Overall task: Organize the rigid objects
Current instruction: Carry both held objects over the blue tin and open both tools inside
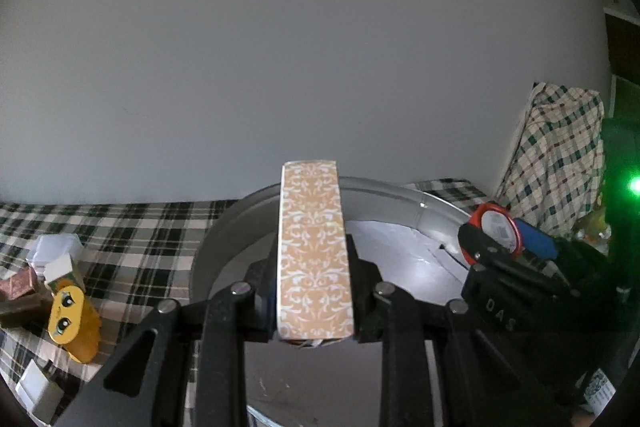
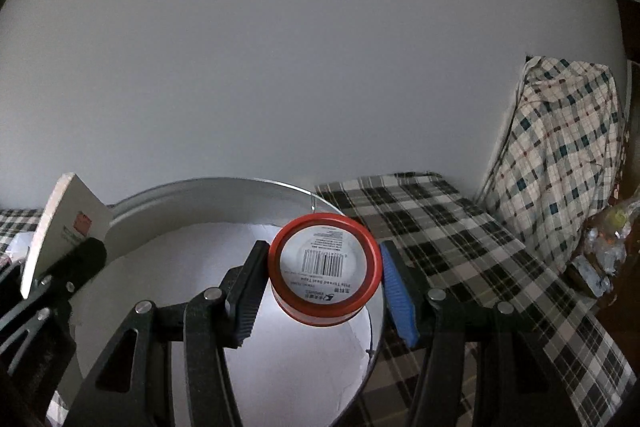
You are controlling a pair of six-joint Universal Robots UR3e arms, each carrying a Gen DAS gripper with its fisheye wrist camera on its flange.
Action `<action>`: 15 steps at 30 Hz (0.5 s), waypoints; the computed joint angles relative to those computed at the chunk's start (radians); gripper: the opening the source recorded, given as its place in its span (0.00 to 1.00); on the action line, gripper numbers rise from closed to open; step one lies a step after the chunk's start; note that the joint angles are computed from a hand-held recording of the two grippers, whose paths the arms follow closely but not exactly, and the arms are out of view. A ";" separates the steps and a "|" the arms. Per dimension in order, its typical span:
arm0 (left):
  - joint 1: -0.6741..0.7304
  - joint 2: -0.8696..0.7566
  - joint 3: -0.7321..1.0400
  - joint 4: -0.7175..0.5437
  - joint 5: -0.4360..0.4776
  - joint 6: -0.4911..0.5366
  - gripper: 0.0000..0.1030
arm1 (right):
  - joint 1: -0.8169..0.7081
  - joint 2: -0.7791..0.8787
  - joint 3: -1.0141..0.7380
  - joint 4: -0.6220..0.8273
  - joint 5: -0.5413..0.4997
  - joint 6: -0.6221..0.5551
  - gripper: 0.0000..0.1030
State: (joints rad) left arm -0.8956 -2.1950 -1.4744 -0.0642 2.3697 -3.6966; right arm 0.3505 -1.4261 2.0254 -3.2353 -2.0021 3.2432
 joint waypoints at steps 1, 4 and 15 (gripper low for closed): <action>0.000 -0.001 -0.001 0.002 0.005 0.003 0.23 | 0.001 0.002 -0.002 0.006 0.001 0.001 0.56; 0.007 -0.001 -0.009 0.006 0.000 -0.003 0.23 | 0.005 0.011 -0.008 0.019 0.000 0.001 0.56; 0.067 0.013 -0.015 -0.035 -0.085 -0.017 0.23 | -0.001 0.022 -0.029 0.071 0.011 0.010 0.56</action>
